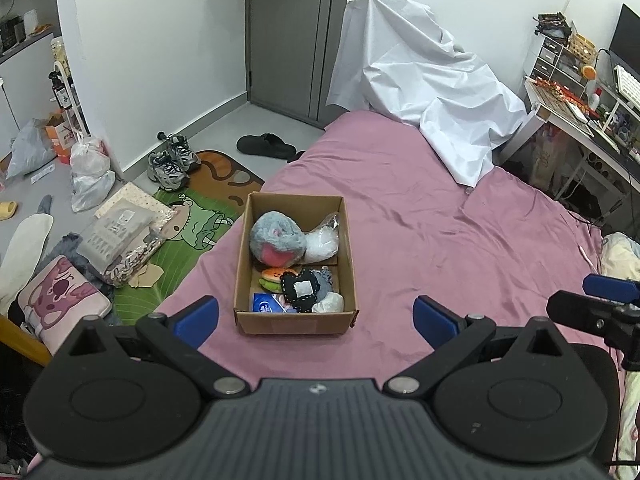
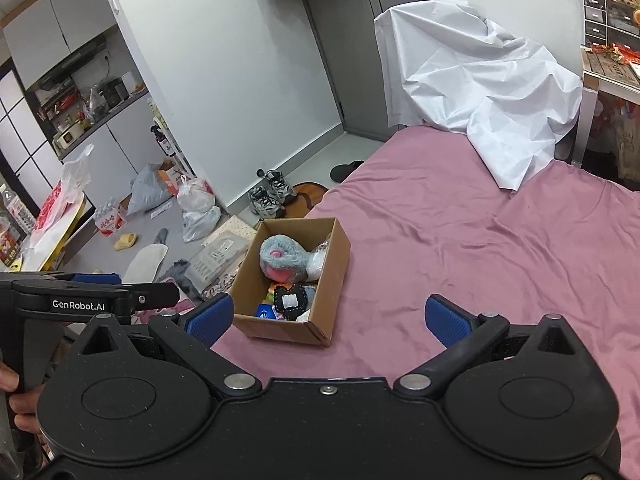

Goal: Organize soft objects

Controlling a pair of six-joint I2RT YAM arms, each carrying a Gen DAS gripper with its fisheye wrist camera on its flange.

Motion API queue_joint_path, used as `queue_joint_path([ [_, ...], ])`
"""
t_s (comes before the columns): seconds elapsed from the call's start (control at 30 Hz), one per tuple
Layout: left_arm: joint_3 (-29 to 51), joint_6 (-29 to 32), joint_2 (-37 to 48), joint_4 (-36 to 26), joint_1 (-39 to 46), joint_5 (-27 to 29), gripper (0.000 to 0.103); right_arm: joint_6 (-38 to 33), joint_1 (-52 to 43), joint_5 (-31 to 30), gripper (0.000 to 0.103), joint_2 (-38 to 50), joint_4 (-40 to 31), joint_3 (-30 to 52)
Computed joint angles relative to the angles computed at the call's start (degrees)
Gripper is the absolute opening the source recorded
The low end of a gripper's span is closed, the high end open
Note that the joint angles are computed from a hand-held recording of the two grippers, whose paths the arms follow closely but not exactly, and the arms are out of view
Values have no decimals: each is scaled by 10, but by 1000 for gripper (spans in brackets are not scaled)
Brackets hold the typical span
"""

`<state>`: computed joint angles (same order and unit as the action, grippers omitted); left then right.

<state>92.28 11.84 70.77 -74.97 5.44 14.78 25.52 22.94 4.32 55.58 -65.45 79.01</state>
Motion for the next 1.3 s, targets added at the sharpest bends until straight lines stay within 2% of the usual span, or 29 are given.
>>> queue_joint_path([
  [0.43, -3, 10, -11, -6, 13, 4, 102, 17, 26, 29, 103, -7, -20, 13],
  [0.63, 6, 23, -13, -17, 29, 12, 103, 13, 18, 18, 103, -8, -26, 21],
  [0.77, 17, 30, -11, -25, 31, 13, 103, 16, 2, -16, 103, -17, -23, 23],
  [0.87, 20, 33, -9, -26, 33, 14, 103, 23, 24, 9, 103, -12, -33, 33],
  [1.3, 22, 24, -16, -27, 18, 9, 103, 32, 37, 28, 103, -4, -52, 56],
])
